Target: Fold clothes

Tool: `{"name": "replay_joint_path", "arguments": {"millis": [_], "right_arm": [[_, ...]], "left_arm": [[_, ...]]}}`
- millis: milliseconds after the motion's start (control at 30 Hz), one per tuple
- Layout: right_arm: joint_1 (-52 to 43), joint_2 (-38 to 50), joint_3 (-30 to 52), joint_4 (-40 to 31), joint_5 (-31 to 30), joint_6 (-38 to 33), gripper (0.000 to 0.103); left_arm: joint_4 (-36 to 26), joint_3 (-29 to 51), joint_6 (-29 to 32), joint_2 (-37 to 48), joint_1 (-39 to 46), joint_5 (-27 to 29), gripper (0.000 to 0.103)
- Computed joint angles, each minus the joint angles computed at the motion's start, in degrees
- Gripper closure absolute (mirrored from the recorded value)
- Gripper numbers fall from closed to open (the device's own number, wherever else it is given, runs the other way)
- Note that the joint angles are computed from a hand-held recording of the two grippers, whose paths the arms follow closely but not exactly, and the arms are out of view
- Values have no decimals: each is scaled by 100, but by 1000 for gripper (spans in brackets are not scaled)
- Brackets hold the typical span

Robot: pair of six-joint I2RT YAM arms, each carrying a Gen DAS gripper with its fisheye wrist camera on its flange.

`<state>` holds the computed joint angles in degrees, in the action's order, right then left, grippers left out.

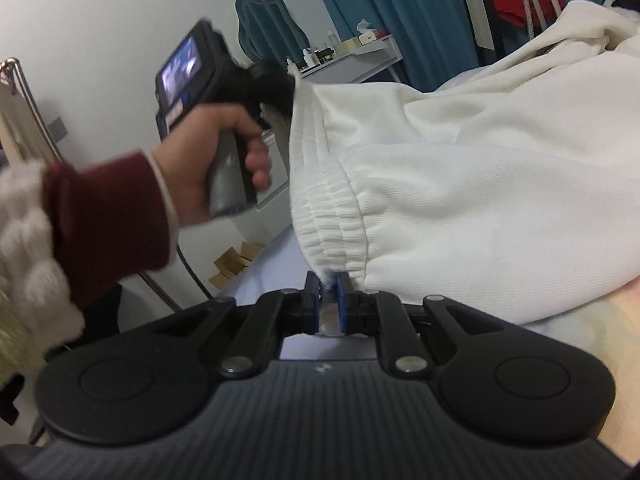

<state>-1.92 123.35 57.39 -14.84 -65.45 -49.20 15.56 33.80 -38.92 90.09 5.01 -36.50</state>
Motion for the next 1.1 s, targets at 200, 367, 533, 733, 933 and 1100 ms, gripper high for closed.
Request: {"name": "replay_joint_path", "arguments": {"millis": [200,367,533,733,933,1100], "right_arm": [[-193,-108,95,-987,-33,-862,69],[-284,-436,-379,-710,37,-1000,10],[-612,-944,-611,-1050,197,-1356,10],[-1671,-1082,123,-2849,-162,-3023,10],[-2545,-983,1465,-3139,-403,-2589,10],[-2957,-609,1981,-680,-631,-137,10]], "left_arm": [[-170,-969,167,-1201,106,102,36],[-1556,-1356,-366,-2470,-960,-599,28],[-4828,-610,-3279,-2676,-3740,-2509,16],[-7892,1269,-6457,-838,-5855,-3065,13],[-7101,2651,-5142,409,-6390,-3193,11],[-5026,3537,-2814,1502,-6172,-2917,11]]}}
